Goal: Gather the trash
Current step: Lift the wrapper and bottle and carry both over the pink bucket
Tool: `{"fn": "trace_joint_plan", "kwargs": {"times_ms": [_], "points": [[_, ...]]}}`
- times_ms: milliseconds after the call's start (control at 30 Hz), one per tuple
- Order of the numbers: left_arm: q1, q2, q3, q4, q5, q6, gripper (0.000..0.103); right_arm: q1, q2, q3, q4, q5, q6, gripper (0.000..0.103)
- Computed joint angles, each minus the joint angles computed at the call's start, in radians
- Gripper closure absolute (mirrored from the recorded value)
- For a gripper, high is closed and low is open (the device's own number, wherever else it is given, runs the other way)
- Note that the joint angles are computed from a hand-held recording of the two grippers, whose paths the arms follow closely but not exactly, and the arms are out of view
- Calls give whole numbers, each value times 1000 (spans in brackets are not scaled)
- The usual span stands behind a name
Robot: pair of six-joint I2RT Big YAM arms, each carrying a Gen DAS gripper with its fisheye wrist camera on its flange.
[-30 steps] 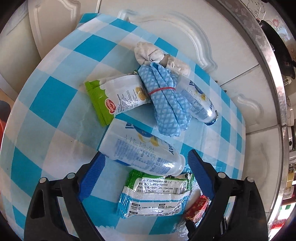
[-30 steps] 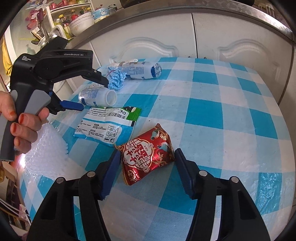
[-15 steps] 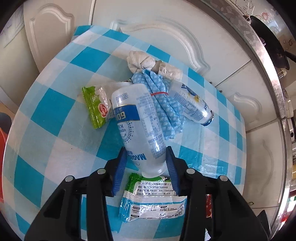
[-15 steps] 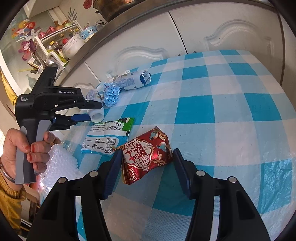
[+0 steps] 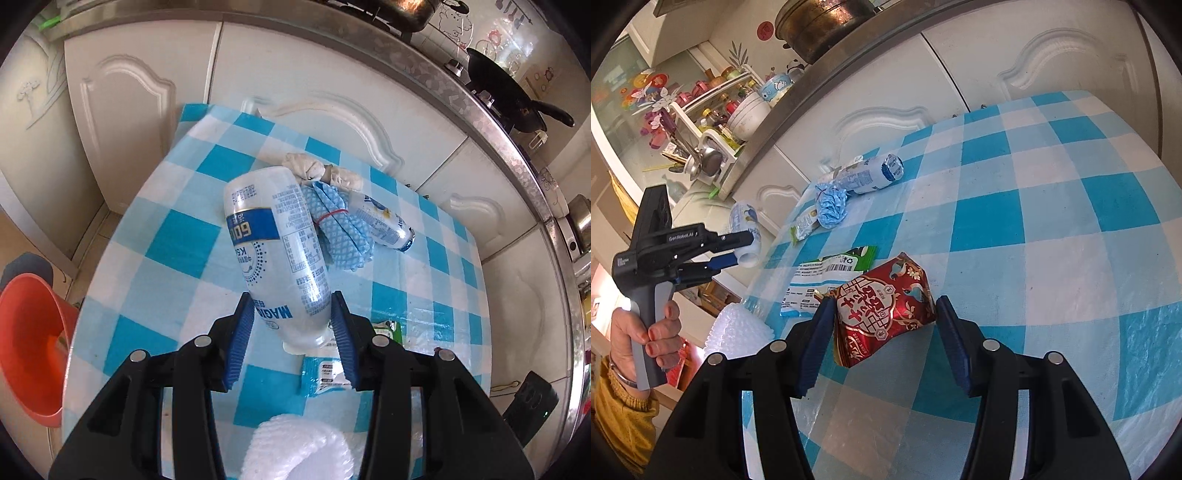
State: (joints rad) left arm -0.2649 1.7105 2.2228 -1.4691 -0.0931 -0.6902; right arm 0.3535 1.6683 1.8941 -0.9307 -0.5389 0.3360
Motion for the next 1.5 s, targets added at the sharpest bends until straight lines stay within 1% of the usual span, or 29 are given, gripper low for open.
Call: {"fn": "trace_joint_plan", "kwargs": {"times_ms": [100,167,367,467,600,733,867,1000,1133,1200,1367,1467,1500], "points": [[10,-87,-107,35,-33,23,59,-10,-8,-22,39,-50,48,46],[17,-141,-171,53,-51,26,59,-15,-14,-36,70,-80,84,46],[51,-321,-390,112,-72,29,59,-21,-32,-74,167,-161,207,46],[75,-402,-493,137,-61,19,59,-14,-39,-88,215,-189,264,46],[104,-486,-602,162,-60,16,59,6,-37,-81,221,-189,297,46],[140,-553,-688,182,-42,9,59,32,-33,-54,207,-178,303,46],[191,-612,-755,192,-27,17,59,64,-29,-5,174,-163,285,46],[259,-666,-816,207,-3,22,59,103,-19,66,124,-137,249,46],[320,-705,-863,217,12,31,59,161,6,166,48,-99,194,46],[355,-724,-888,226,33,34,59,193,27,223,18,-96,172,46],[436,-762,-943,240,77,51,59,295,134,448,-123,-67,95,46],[483,-782,-976,256,110,67,59,361,243,645,-246,-50,38,45],[501,-788,-990,263,124,71,59,383,294,736,-300,-45,20,45]]}}
